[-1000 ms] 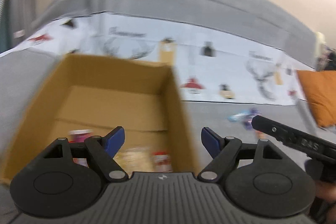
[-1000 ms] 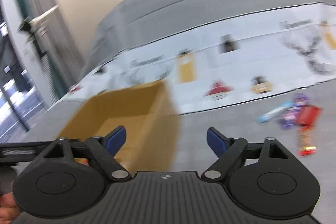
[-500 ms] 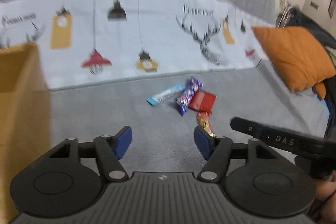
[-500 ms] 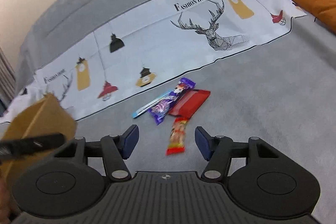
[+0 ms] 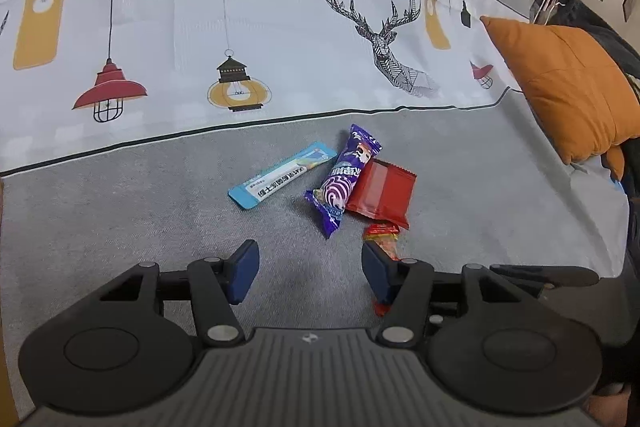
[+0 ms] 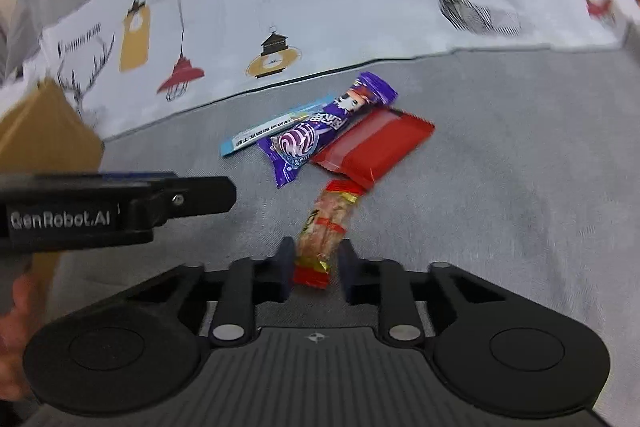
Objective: Organize snacks
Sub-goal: 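Grasp the purple candy bar with the left tool while the right tool grasps the red-wrapped stick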
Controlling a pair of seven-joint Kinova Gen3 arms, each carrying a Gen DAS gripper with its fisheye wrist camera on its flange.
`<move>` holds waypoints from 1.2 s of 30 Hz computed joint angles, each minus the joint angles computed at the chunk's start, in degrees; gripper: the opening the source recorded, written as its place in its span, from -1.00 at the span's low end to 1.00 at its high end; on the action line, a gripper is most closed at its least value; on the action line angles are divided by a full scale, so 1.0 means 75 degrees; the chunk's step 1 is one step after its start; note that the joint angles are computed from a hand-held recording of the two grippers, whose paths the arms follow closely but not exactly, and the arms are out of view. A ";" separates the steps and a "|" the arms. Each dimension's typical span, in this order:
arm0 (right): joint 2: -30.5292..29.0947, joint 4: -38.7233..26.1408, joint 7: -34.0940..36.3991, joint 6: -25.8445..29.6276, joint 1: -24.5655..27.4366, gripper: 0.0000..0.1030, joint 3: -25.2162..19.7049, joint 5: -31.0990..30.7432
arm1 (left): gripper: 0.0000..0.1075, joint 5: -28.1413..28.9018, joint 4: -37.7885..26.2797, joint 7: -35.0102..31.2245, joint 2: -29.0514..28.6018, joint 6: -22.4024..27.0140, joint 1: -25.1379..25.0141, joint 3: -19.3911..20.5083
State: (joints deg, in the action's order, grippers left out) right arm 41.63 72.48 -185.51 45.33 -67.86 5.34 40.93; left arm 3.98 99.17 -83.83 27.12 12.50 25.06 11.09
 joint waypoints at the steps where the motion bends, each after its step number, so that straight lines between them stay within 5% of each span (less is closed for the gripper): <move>1: 0.0003 -0.0070 -0.0029 0.0190 0.0063 -0.62 -0.0162 0.0070 | 0.16 0.0057 -0.0069 -0.0030 0.0039 0.0069 -0.0117 0.0123; 5: -0.0221 0.0291 -0.0960 0.0848 -0.0025 -0.63 -0.0370 0.0510 | 0.16 0.0440 -0.0338 -0.0282 0.0292 0.0127 -0.0606 0.0674; 11: -0.0831 0.1788 -0.2824 0.0101 -0.0875 -0.63 0.0806 0.0438 | 0.16 -0.0224 -0.1435 0.0140 0.1103 0.0224 0.0828 -0.0581; 14: -0.0878 0.1838 -0.3169 0.0156 -0.0448 -0.62 0.0181 0.1057 | -0.15 -0.0612 -0.1883 0.0443 0.1449 0.0400 0.1413 -0.1190; 16: -0.0828 0.1670 -0.2987 0.0300 -0.0178 -0.60 -0.0185 0.1201 | -0.43 -0.0950 -0.1788 0.0442 0.1389 0.0393 0.1468 -0.1222; 20: -0.0789 0.1489 -0.2359 0.0051 0.0206 -0.13 -0.0535 0.0981 | -0.46 -0.1060 -0.0726 0.0414 0.0741 0.0155 0.1334 -0.1126; 24: -0.0618 0.1194 -0.1862 0.0377 0.0073 -0.13 -0.0460 0.0851 | -0.46 -0.1080 0.0690 0.0910 -0.0169 -0.0051 0.1630 -0.1472; 30: -0.0316 0.0631 -0.1070 0.1380 -0.0195 -0.72 -0.0431 0.0608 | -0.35 -0.1691 0.1677 0.1935 -0.0768 -0.0339 0.2719 -0.2405; 32: -0.0474 0.0910 -0.1492 0.1236 -0.0255 -0.97 -0.0456 0.0657 | -0.33 -0.1853 0.1500 0.2086 -0.0715 -0.0145 0.2692 -0.2354; 36: -0.0568 0.1070 -0.1785 0.1298 -0.0485 -0.97 -0.0575 0.0754 | -0.21 -0.1780 0.1071 0.2211 -0.0565 0.0243 0.2041 -0.1747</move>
State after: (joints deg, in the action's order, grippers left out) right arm 37.37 80.51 -198.90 55.06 -71.50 1.02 46.59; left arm -9.37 107.20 -67.24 22.89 14.32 40.37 -2.02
